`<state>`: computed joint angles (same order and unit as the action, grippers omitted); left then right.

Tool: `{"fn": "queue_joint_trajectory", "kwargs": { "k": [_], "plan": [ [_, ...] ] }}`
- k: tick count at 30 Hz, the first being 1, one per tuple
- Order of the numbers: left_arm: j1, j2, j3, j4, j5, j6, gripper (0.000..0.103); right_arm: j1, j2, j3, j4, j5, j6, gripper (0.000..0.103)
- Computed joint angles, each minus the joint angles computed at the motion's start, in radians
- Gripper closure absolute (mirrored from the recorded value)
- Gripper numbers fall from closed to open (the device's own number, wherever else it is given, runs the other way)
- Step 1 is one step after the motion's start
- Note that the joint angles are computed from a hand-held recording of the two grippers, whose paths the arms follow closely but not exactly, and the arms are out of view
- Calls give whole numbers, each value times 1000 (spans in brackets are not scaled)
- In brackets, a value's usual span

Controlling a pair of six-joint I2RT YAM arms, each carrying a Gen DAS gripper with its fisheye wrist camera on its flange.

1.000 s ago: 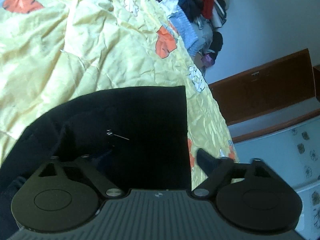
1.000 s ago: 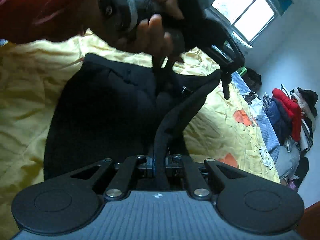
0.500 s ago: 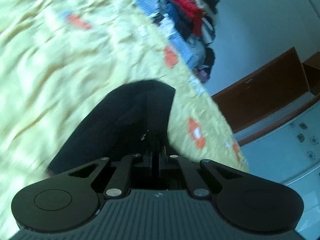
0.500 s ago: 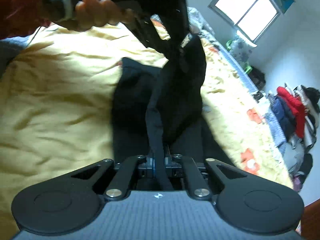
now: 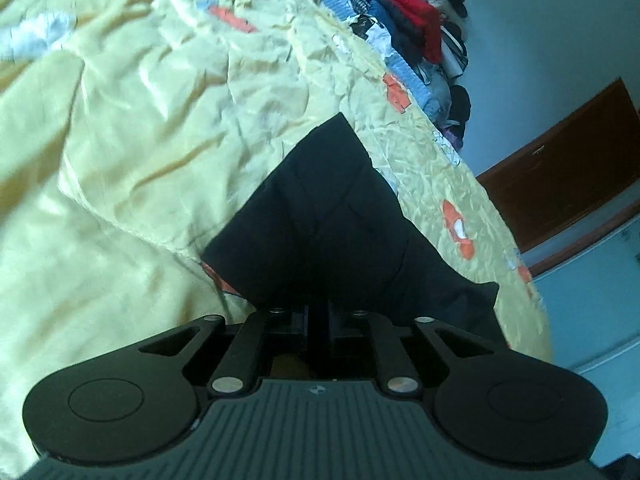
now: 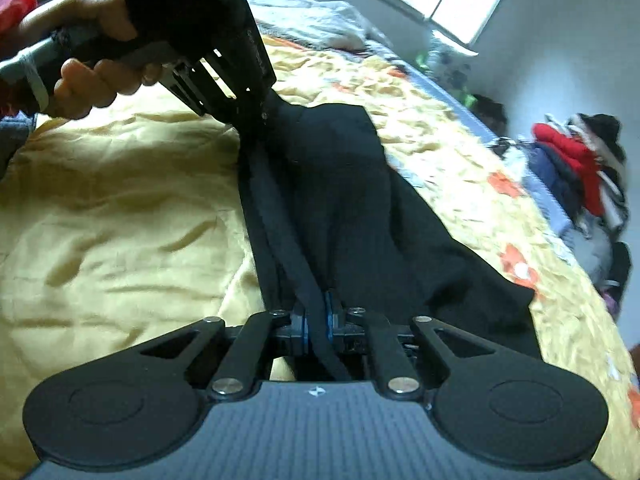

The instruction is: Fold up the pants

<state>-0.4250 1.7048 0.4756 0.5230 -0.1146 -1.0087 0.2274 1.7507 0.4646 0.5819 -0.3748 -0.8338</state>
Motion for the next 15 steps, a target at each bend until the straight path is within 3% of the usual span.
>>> {"fn": "queue_joint_trajectory", "kwargs": {
  "k": [2,5,8,11,12,13,15],
  "plan": [
    [-8,-42,-11,-41,-20,13,81,-33,-65,-56,-7,-24,13,94],
    [-25,-113,-28,-101,-75,18,75,-186,-168,-41,-240,-177,4,84],
    [-87,-173,-12,-199,-231,16,74,-367,-228,-52,-329,-246,-9,82],
    [-164,-201,12,-229,-372,30,74,-568,-216,-42,-312,-279,81,74],
    [-185,-192,30,-221,-393,51,71,-630,-201,-36,-289,-288,132,66],
    [-200,-172,59,-216,-397,81,61,-698,-177,-32,-244,-301,202,53],
    [-230,-112,118,-184,-374,128,46,-800,-135,-20,-193,-308,311,39]
  ]
}}
